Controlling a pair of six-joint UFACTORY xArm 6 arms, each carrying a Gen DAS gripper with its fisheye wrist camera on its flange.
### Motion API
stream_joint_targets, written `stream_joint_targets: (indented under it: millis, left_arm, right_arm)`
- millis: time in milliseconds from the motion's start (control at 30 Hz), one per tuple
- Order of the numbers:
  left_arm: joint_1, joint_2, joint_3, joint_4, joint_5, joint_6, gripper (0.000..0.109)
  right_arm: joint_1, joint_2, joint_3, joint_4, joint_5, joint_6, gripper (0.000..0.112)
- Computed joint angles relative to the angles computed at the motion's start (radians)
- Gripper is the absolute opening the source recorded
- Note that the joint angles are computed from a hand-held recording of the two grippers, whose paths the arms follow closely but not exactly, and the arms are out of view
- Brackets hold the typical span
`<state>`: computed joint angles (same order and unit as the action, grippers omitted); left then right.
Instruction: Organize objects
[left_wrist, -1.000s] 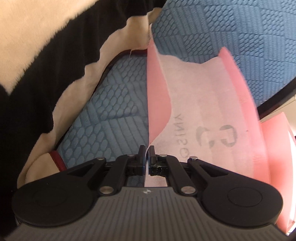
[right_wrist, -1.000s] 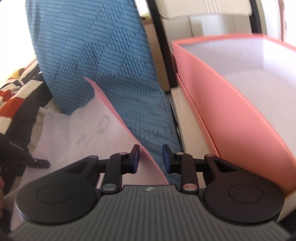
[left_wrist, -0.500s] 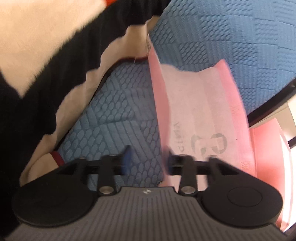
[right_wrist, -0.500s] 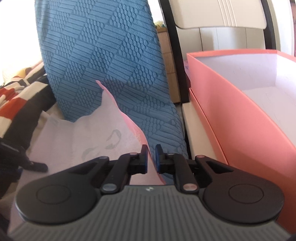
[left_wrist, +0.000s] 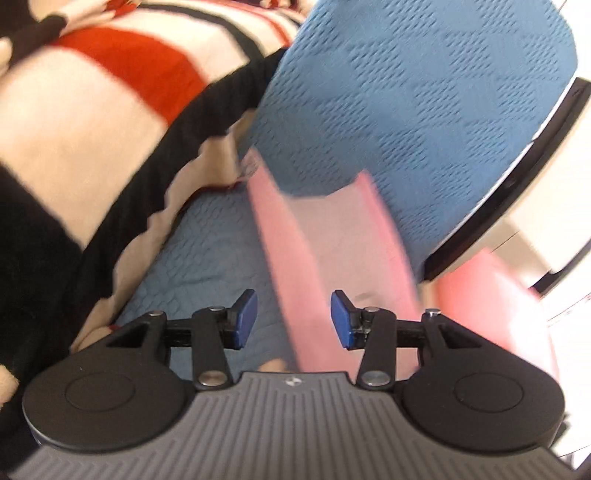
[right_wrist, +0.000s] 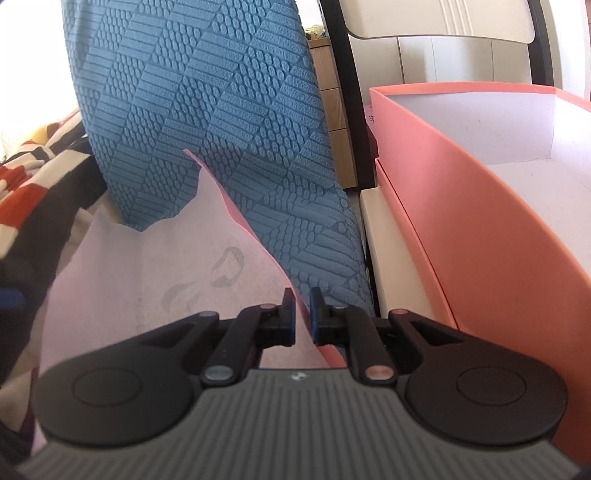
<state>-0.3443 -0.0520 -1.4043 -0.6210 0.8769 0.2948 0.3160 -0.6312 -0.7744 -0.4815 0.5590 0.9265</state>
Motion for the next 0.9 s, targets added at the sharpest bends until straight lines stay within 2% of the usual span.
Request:
stream_joint_targets:
  millis: [167,300,467,533,700,900]
  left_arm:
    - [-0.065,0.029,-0.082,-0.114,0.029,0.064,0.047]
    - [-0.148,0.109,-0.159,-0.115,0.058,0.049,0.038]
    - [-0.217,0.251,-0.266,-0.081,0.111,-0.037,0.036]
    - [-0.236,0.289,-0.289,-0.040,0.103,-0.062,0.035]
    - [-0.235,0.328,-0.285,0.031,0.094,-0.122,0.035]
    - [-0.206,0.349,-0.294,0.097,0.128,-0.155,0.036]
  right_arm:
    - [-0.006,0.005,-0.003,0.031,0.005,0.030,0.010]
    - [0.000,0.018,-0.005,0.030,0.010,0.046,0.010]
    - [-0.013,0.010,0.006,0.057,-0.009,0.039,0.010]
    - [-0.021,0.010,0.009,0.074,-0.015,0.029,0.010]
    - [-0.039,0.014,0.013,0.119,-0.027,0.016,0.010]
    - [-0.049,0.024,0.016,0.140,-0.037,0.020,0.010]
